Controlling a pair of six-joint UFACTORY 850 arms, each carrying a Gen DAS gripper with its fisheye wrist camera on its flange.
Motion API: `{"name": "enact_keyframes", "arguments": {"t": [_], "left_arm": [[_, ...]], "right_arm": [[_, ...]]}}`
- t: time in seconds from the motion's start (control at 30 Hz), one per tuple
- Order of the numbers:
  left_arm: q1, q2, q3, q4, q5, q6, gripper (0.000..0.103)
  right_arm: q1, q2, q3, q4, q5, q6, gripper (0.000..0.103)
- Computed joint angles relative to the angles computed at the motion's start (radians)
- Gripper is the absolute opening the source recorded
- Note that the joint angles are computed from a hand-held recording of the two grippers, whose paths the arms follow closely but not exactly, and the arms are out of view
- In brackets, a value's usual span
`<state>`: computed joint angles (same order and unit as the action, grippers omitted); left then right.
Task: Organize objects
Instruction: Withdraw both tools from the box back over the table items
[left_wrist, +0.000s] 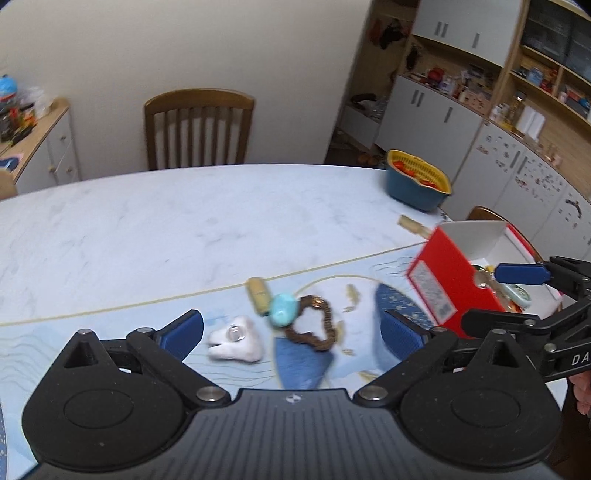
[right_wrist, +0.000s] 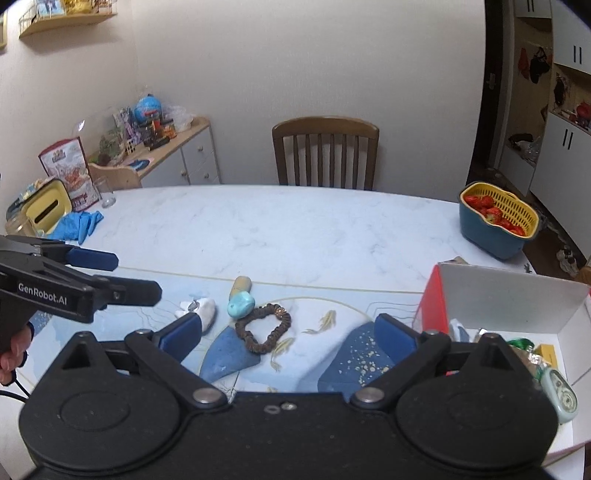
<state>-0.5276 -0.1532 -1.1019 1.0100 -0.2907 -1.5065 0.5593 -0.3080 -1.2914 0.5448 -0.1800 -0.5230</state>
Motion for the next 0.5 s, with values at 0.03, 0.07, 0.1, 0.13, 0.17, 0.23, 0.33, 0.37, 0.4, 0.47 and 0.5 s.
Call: {"name": "enact_keyframes", "arguments": {"t": [0.03,0.07,0.1,0.13,0.17,0.23,0.33,0.37,0.4,0.47,0.5], "left_arm": [[0.006,0.003,0.012,0.032,0.003,-0.041,0.103],[0.014,0.004,0.020,0.041,0.007,-0.060,0.103],[0.021,0.002,0.026,0.037,0.014,-0.064,0.103],[0.029,0.001,0.033,0.040,0.021,-0.071,0.103],[0.034,-0.003,0.037,0.051,0.023,-0.082,0.103],[0.037,-0.015,0.041,0.079,0.015,-0.098,0.103],[0.045,-0.036,0.048,0.115,0.025,-0.110,0.103],[0.051,-0.042,0.052,0.126,0.037,-0.114,0.103],[0.055,-0.051,0.052,0.132,0.044,-0.117,0.103],[0.064,-0.066,0.053,0.153,0.058,-0.133,0.103],[0.069,-0.075,0.052,0.164,0.069,-0.143,0.103]], "right_arm": [[0.002,-0.012,-0.014,-0.029,-0.013,0.029,0.099],[0.005,-0.023,-0.026,-0.049,-0.025,0.049,0.099],[0.007,-0.035,-0.038,-0.072,-0.033,0.069,0.099],[0.010,-0.047,-0.051,-0.095,-0.040,0.084,0.099],[0.013,-0.058,-0.061,-0.127,-0.043,0.108,0.099],[0.019,-0.086,-0.089,-0.207,-0.059,0.185,0.099],[0.021,-0.131,-0.131,-0.291,-0.079,0.283,0.099],[0.021,-0.147,-0.145,-0.309,-0.086,0.305,0.099],[0.021,-0.159,-0.155,-0.330,-0.089,0.328,0.099],[0.022,-0.187,-0.178,-0.374,-0.095,0.376,0.098],[0.023,-0.203,-0.192,-0.396,-0.101,0.398,0.097]]}}
